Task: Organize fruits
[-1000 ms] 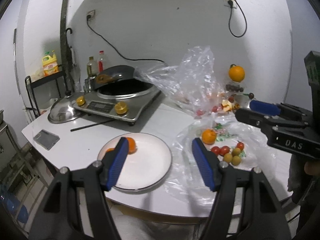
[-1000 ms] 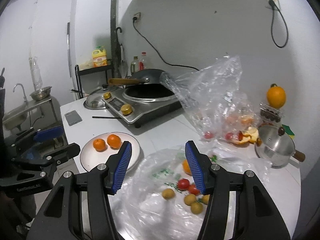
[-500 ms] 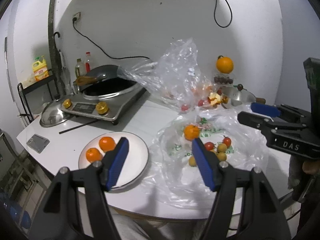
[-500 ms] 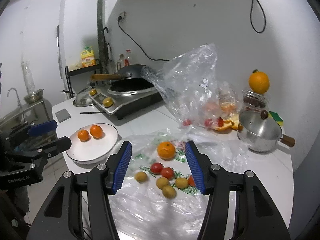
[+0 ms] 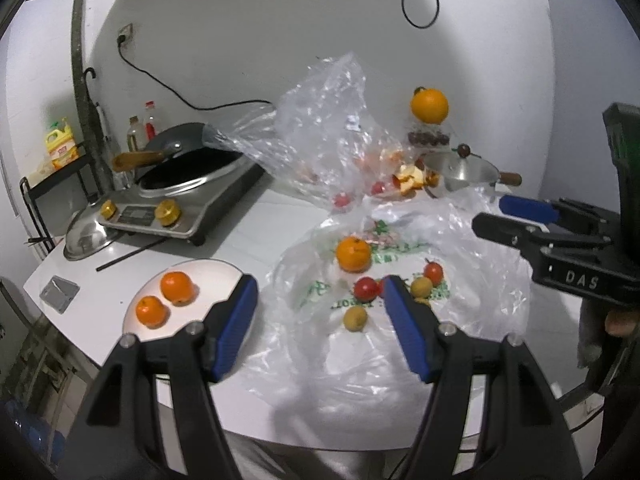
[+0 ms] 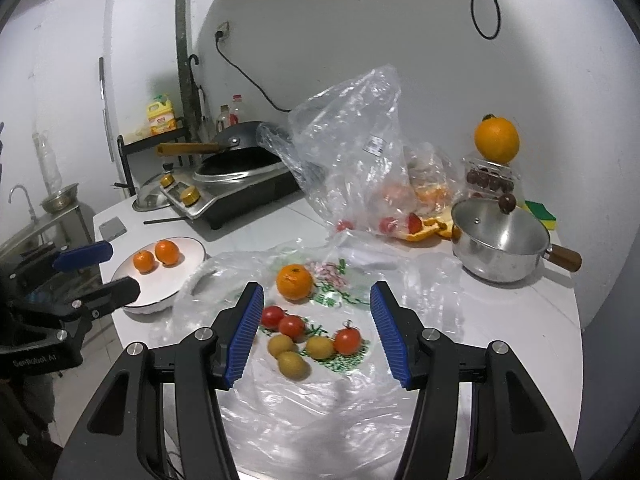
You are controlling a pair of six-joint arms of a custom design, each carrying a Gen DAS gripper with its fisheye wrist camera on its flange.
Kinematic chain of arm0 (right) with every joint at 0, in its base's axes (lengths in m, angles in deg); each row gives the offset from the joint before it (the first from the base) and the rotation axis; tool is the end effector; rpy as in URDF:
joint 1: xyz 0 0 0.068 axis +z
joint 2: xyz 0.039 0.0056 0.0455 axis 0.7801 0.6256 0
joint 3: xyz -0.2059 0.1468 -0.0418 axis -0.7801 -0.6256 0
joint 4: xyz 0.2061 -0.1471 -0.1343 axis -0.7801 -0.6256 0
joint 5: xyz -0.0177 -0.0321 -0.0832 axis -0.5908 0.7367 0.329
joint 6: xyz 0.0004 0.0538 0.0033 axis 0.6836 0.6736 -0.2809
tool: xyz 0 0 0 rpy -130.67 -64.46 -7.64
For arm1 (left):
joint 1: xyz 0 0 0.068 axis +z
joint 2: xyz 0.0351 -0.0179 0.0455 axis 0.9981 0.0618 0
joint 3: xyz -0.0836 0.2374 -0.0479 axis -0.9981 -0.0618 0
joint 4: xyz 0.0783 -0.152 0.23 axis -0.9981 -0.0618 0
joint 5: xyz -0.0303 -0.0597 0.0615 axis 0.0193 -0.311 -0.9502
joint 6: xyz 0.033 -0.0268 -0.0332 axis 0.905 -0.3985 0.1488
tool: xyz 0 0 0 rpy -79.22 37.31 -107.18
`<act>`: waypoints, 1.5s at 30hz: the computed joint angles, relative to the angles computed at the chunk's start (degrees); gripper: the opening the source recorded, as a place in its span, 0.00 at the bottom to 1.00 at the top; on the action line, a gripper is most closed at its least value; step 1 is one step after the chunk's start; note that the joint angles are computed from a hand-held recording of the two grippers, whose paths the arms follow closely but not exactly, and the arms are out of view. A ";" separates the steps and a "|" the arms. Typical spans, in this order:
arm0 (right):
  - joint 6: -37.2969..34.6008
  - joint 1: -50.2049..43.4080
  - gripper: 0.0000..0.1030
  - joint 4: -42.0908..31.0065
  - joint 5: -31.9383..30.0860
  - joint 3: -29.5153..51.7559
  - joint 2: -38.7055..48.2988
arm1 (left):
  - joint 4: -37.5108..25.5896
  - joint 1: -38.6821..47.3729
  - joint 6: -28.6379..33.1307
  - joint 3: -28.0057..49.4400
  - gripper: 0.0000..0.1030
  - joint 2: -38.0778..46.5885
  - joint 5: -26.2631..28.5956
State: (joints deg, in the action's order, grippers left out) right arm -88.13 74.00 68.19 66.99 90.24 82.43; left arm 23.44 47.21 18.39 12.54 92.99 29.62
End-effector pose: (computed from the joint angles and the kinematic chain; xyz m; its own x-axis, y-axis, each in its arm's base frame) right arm 0.2733 0.1183 0.1894 -0.5189 -0.1845 -0.8347 -0.4456 0.8916 0.0799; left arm 0.2587 -0.1871 0.1761 -0.5294 0.0985 -0.8426 0.0606 0.9951 0.0783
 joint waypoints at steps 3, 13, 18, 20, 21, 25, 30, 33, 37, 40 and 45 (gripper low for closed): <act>-0.61 -1.86 0.57 0.52 -1.49 -0.20 0.70 | 0.46 -0.07 0.41 1.61 0.65 2.55 0.53; -2.20 -4.81 0.57 1.87 -4.93 0.95 5.44 | 0.61 0.59 0.49 7.21 0.65 11.17 2.20; -2.40 -5.14 0.57 2.33 -6.03 1.94 8.07 | 0.84 1.32 1.11 9.22 0.65 14.72 3.77; -2.40 -5.11 0.56 2.61 -6.37 2.21 8.97 | 0.94 1.50 1.35 9.85 0.65 15.90 4.22; -2.42 -5.18 0.55 2.76 -6.71 2.52 9.72 | 1.10 1.65 1.44 10.17 0.65 16.55 4.63; -2.59 -5.11 0.46 2.94 -7.18 3.47 12.20 | 1.51 2.22 1.85 11.37 0.64 18.91 6.18; -3.35 -4.53 0.37 2.88 -7.87 4.43 14.82 | 1.35 3.70 1.89 13.18 0.56 22.39 8.75; -3.91 -4.06 0.35 2.66 -8.08 5.26 16.51 | 1.52 4.39 2.20 14.05 0.53 23.79 10.07; -4.31 -3.58 0.34 2.28 -8.27 6.14 18.03 | 1.72 4.86 2.63 14.91 0.46 25.36 11.49; -4.54 -3.13 0.34 1.85 -8.49 6.43 18.47 | 1.63 5.43 2.94 15.46 0.39 26.38 12.61; -4.84 -1.48 0.34 1.22 -8.40 6.88 19.27 | 1.86 6.88 2.80 15.70 0.39 27.58 14.64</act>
State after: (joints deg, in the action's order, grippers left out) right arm -92.97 72.51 69.41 58.59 97.12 101.70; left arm 25.31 54.08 21.19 28.24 120.56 44.26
